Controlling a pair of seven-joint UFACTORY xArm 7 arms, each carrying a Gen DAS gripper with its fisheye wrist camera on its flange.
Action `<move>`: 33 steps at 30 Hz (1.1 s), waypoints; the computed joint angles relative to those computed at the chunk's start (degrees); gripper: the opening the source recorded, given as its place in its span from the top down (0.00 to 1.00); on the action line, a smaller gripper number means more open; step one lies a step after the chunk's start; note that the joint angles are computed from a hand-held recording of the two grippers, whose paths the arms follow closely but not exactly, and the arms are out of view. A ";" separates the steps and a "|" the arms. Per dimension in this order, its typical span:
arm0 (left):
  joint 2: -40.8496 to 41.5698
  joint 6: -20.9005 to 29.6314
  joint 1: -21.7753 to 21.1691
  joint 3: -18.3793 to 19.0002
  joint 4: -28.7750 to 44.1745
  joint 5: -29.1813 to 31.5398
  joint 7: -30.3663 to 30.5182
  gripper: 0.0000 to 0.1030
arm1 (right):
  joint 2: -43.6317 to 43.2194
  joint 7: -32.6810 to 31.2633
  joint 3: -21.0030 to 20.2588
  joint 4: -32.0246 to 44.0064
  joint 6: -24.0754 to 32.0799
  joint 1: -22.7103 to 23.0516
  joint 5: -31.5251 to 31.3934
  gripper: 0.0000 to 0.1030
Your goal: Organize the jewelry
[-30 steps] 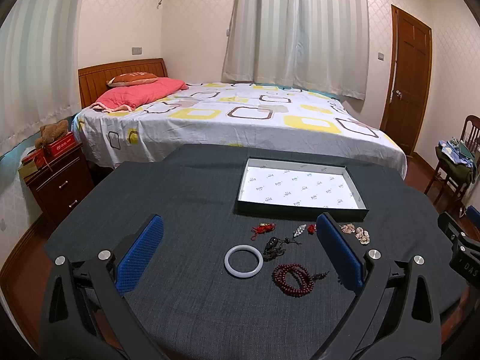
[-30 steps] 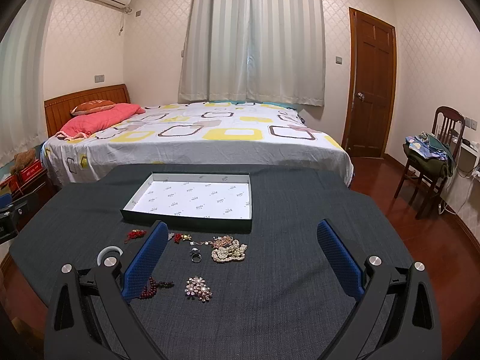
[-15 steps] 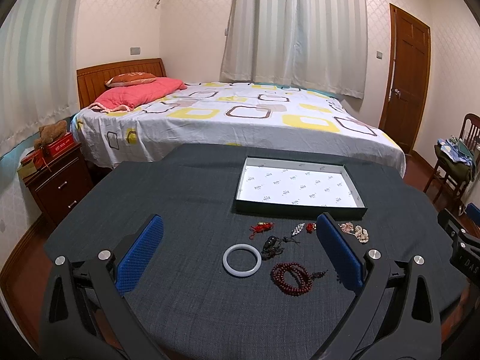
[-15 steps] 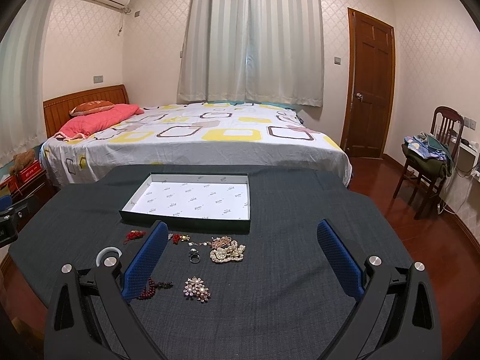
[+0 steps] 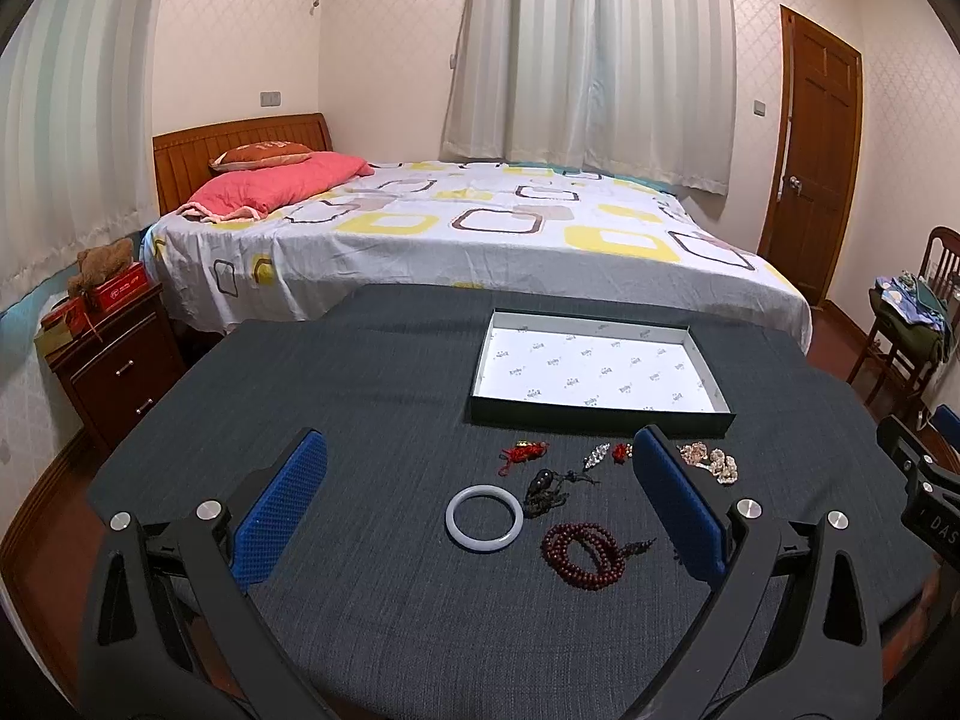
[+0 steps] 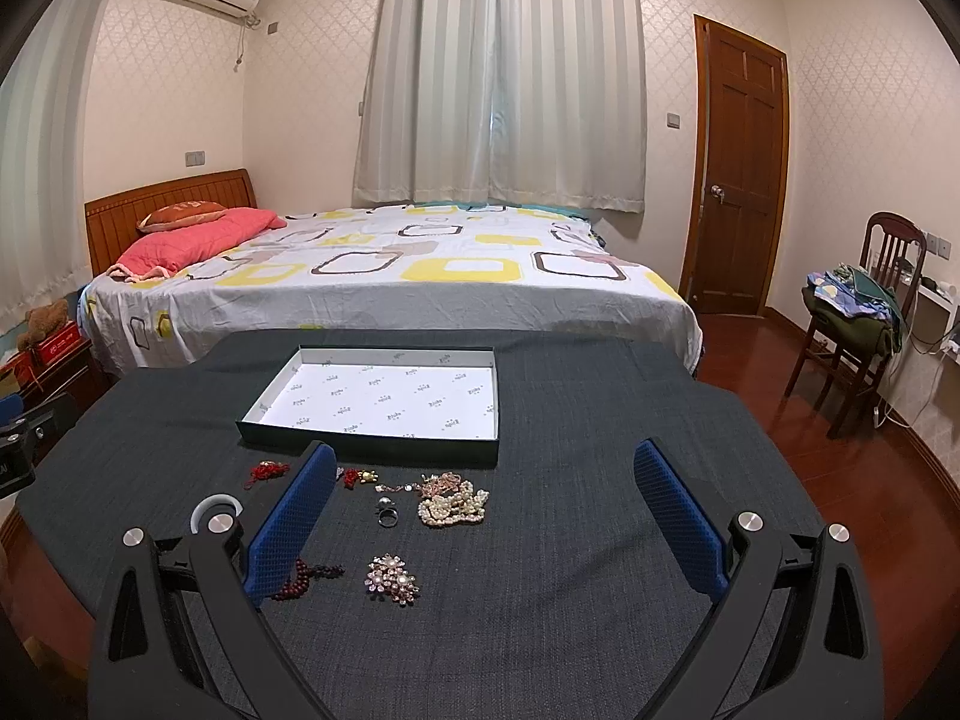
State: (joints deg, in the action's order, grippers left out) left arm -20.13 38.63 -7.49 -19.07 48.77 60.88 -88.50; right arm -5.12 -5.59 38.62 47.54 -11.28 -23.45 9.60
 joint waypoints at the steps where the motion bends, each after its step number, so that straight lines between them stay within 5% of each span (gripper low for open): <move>1: 0.02 0.11 -0.09 -0.17 -0.06 0.00 -0.18 0.04 | 0.02 -0.01 -0.02 0.00 -0.04 0.00 0.02 0.06; 30: 0.99 0.79 -1.58 0.20 -0.17 1.04 -1.69 0.04 | -0.08 -0.06 2.81 -0.12 -0.20 -2.59 0.38 0.06; 33: 1.00 0.58 -1.58 0.29 -0.18 0.91 -1.60 0.04 | -0.03 0.29 -3.23 0.49 0.80 2.83 -0.66 0.06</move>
